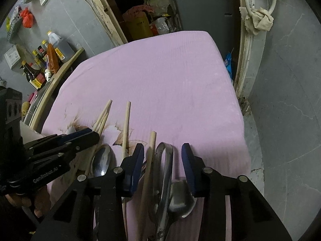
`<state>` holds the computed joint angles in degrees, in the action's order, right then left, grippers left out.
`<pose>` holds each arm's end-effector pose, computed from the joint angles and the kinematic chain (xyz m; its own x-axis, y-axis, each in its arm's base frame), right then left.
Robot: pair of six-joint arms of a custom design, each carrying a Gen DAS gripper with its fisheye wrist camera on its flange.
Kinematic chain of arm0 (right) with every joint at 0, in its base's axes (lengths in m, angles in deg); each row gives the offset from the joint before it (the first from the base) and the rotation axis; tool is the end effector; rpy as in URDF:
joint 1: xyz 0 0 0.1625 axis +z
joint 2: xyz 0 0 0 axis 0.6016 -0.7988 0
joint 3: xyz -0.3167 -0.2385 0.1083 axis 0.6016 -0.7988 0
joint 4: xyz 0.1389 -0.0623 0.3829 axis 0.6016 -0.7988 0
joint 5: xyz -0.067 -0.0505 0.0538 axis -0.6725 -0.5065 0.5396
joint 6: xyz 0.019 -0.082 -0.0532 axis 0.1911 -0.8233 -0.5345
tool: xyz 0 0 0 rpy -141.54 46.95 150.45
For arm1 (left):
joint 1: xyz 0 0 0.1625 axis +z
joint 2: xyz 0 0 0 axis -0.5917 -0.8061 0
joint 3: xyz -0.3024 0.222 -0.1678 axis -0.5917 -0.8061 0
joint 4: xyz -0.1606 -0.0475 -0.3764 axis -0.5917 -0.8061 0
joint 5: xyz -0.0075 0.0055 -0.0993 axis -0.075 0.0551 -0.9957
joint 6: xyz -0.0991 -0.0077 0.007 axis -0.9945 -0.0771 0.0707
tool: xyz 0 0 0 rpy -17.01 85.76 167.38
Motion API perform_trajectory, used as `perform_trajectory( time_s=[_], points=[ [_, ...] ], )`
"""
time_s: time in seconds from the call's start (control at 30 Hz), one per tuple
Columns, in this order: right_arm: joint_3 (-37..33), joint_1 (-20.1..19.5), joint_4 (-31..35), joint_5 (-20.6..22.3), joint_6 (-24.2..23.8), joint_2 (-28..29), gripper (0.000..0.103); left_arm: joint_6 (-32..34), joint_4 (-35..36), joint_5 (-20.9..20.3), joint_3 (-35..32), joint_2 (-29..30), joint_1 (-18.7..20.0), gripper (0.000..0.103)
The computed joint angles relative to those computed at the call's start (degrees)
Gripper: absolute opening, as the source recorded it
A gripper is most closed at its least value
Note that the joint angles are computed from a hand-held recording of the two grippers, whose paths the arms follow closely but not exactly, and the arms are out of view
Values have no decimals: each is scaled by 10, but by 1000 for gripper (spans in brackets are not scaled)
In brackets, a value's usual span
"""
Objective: Organize utensils
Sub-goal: 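Move both tools down toward the utensils lying on the pink cloth, then grasp a wooden chopstick with the left tool while the right tool grasps the metal tongs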
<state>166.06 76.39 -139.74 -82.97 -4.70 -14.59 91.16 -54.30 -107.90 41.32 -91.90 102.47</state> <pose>0.3619 -0.6356 0.0230 -0.8792 -0.0868 0.4685 -0.2977 0.8677 -0.3981 -0.0861 -0.6543 0.3371 -0.8289 0.2295 -0.5101 0.4287 0.8464 -0.3159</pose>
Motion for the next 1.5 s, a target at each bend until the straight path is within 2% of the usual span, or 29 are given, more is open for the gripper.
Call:
perform_trajectory(
  time_s=[0.23,0.3,0.4,0.53,0.6,0.63,0.67,0.73,0.8,1.03,1.37,1.5],
  points=[
    [-10,0,43,-1,15,-4,34,7,44,-11,-29,14,4,18],
    [-13,0,53,4,19,-5,34,4,51,-23,-38,16,10,13],
    [-9,-3,58,18,26,-9,34,-26,70,-64,-51,17,23,7],
    [-7,-4,66,22,33,-11,34,-41,63,-67,-47,18,22,7],
    [-6,-5,68,26,40,-13,28,-50,61,-65,-45,18,21,6],
    [-5,-6,69,26,42,-14,17,-52,59,-64,-42,15,21,6],
    [-6,-7,74,26,47,-15,12,-56,53,-61,-37,11,19,6],
    [-1,-7,71,30,54,-17,7,-64,40,-62,-25,1,18,5],
    [2,-4,66,28,56,-18,7,-71,26,-64,-11,-14,17,5],
    [39,16,-5,31,46,-42,7,-95,-33,-51,34,-60,-1,5],
    [79,68,-98,-6,28,-64,7,-121,-104,-1,84,-128,-36,5],
    [68,86,-136,8,16,-52,7,-109,-126,13,90,-156,-45,5]
  ],
)
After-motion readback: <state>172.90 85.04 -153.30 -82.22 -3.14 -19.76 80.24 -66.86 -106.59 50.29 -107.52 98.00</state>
